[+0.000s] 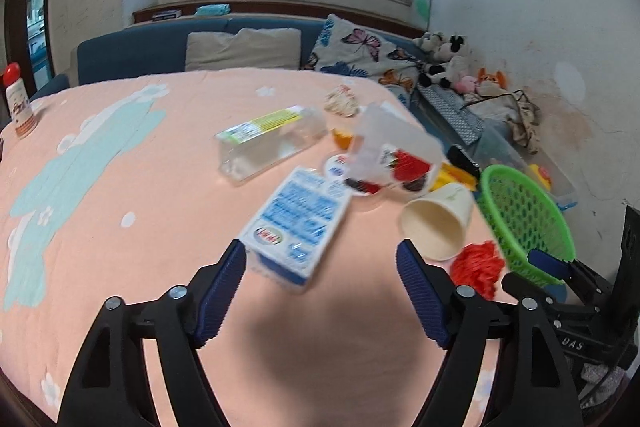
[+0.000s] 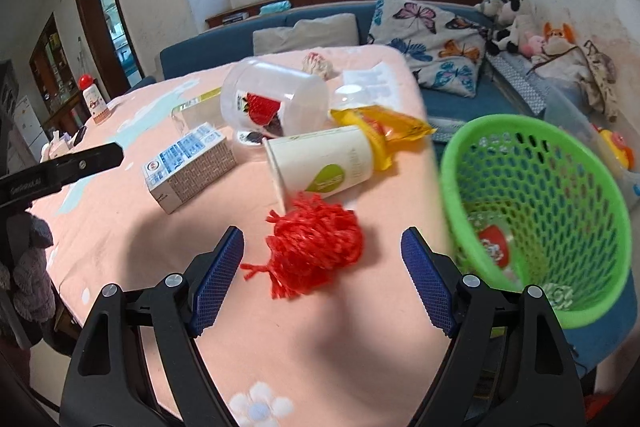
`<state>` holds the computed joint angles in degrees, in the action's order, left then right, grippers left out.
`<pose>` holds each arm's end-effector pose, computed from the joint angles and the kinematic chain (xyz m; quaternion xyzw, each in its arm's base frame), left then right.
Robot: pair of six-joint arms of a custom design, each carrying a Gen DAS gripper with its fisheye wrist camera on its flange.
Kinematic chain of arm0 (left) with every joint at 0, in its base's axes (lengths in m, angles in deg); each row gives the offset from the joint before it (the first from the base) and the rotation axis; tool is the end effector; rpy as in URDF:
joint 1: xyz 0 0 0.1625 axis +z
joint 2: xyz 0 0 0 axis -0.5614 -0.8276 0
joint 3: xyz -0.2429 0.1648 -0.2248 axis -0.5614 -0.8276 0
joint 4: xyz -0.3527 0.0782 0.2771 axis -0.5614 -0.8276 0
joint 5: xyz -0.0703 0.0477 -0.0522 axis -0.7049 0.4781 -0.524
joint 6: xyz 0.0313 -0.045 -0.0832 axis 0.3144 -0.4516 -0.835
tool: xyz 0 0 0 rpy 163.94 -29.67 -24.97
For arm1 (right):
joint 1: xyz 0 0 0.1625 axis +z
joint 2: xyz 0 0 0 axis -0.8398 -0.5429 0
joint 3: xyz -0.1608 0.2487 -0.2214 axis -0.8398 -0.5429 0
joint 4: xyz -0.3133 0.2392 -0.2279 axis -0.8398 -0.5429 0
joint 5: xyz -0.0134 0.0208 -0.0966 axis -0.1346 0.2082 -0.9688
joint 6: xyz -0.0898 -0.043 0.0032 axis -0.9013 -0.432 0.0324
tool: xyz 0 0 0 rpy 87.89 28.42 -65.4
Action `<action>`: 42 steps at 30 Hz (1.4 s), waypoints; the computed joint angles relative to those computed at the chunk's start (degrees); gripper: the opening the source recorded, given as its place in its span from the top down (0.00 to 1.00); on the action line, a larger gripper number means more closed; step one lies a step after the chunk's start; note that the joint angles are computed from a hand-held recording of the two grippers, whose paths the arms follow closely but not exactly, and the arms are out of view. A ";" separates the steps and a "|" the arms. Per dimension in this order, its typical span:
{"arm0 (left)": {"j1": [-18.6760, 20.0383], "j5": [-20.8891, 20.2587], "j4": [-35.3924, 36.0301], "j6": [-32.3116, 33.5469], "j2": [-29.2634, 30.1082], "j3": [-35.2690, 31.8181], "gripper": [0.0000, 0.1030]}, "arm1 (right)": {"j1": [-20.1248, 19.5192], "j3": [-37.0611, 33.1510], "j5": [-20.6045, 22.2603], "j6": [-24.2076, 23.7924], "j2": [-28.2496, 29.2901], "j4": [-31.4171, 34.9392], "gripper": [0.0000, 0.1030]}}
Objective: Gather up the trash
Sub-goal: 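Grasp the red mesh net with the right tool while the left tool grasps the white milk carton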
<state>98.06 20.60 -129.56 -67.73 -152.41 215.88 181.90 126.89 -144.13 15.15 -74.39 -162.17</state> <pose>0.0035 -0.4158 0.3079 0.2391 0.8902 -0.3108 0.2319 0.3118 -0.3422 -0.0458 0.1448 -0.8739 0.3718 0.2777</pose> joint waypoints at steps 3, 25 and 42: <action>1.33 0.18 -1.01 1.82 1.26 -0.56 0.21 | -1.01 -1.55 0.36 0.23 1.15 1.76 0.22; 4.59 3.28 -6.07 11.96 19.77 -9.18 0.15 | -4.12 -4.52 1.50 1.87 3.34 7.53 0.38; 6.34 2.70 -5.76 12.26 26.32 -12.74 0.29 | 0.23 -0.51 -1.04 0.16 0.26 5.02 0.43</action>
